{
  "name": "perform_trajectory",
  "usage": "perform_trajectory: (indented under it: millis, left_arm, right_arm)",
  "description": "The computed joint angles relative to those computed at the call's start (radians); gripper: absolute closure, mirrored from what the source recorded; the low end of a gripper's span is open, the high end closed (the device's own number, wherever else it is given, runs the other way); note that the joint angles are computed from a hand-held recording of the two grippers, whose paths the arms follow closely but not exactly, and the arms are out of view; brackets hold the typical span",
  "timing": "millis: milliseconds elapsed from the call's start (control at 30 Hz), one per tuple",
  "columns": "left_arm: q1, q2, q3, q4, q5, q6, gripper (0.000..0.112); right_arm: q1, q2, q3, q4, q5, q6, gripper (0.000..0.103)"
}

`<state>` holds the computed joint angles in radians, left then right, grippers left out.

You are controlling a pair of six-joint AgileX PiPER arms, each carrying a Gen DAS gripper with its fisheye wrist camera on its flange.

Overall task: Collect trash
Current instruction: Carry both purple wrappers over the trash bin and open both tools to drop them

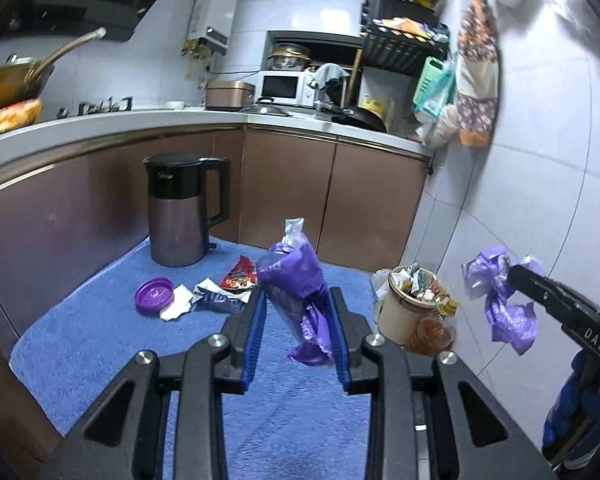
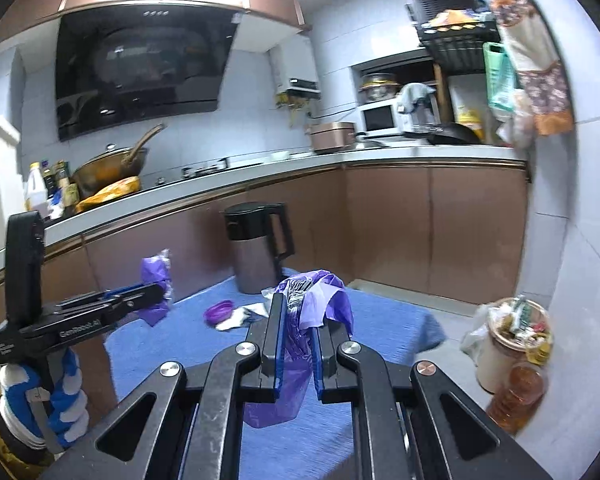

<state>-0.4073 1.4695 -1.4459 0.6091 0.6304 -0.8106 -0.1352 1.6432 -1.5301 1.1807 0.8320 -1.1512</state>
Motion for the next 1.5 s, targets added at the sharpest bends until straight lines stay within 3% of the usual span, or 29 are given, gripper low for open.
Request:
perform_trajectory:
  millis: [300,1167,1500]
  left_arm:
    - [-0.135,0.158,-0.146,0.091,0.09,-0.014,0.083]
    - [-0.185,0.546,-0.558,-0.079,0.248,0.213,0.083]
    - [-0.187,0.762,-0.85,-0.209,0.364,0.375,0.083]
  right_arm:
    - [-0.156,0.055,0.033,0.078,0.021,-0.063,0.092]
    - [-0.258,0.29,-0.075,0.075,0.072,-0.019,0.092]
    - [-0.278,0.38,-0.144,0.033,0.062,0.049,0.092]
